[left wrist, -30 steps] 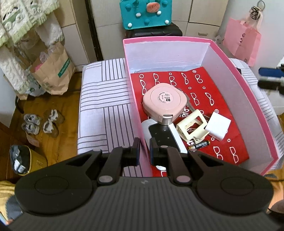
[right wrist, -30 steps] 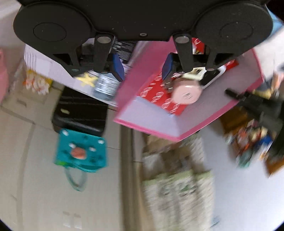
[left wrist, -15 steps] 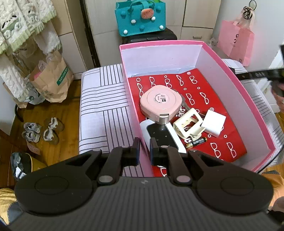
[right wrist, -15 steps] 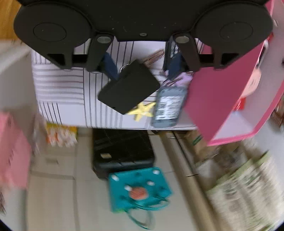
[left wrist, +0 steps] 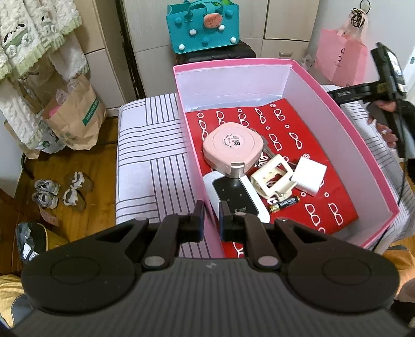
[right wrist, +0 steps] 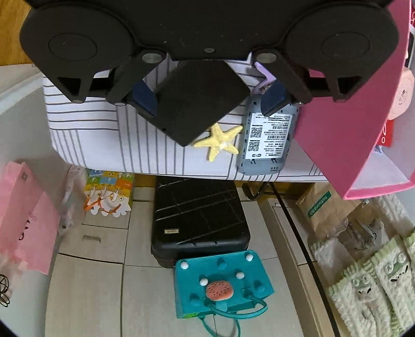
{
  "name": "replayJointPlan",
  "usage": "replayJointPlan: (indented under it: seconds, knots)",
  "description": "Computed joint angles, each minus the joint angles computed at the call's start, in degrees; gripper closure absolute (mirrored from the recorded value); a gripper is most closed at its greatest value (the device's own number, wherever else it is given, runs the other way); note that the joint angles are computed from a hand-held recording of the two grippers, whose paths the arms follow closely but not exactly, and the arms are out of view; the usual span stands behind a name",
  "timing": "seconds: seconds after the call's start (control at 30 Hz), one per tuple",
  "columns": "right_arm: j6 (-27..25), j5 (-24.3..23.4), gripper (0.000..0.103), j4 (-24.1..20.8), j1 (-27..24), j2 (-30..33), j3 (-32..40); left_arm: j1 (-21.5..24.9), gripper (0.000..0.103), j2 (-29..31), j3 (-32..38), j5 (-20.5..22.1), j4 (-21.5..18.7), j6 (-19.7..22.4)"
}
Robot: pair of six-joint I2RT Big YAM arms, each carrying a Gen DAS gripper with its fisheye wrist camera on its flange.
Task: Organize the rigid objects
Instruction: 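Grasp the black rectangular power bank with the right gripper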
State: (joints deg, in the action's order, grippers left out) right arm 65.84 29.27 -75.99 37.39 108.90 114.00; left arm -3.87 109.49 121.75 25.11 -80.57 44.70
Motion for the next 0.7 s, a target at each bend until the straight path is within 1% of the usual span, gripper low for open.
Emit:
replayJointPlan:
  seconds: [0.13, 0.17, 0.3, 0.4, 0.47, 0.57, 0.7]
  knots:
    - [0.06, 4.81, 0.012, -2.32, 0.48, 1.83, 1.56, 0.07, 0.093, -1.14, -2.14, 0.49, 2.0, -0.53]
    - [-0.18, 5.69, 0.012, -2.9, 0.58, 2.36, 2.02, 0.23, 0.093, -1.01, -2.03, 0.81, 1.75, -0.58]
    - [-3.61, 9.28, 0.012, -7.83, 1.26, 5.39, 5.26, 0.63, 0.093, -0.14, -0.64, 1.48, 0.2, -0.88]
    - [-5.22, 10.21, 0.012, -9.15, 1.67, 5.45, 5.2, 0.65, 0.093, -0.27, -0.84, 1.26, 0.61, -0.91]
    - [-4.54, 10.79, 0.012, -8.62, 2.09, 4.25, 3.48, 0.62, 0.093, -0.23, -0.73, 1.23, 0.45, -1.0]
    - [-4.61, 10.28, 0.012, -5.26, 2.88, 0.89, -1.46, 0.59, 0.093, -0.37, -0.91, 1.22, 0.42, -1.22]
    - [-2.72, 10.34, 0.012, -5.74, 4.44, -1.12, -4.69, 0.61, 0.093, -0.51, -1.12, 1.26, 0.57, -1.51]
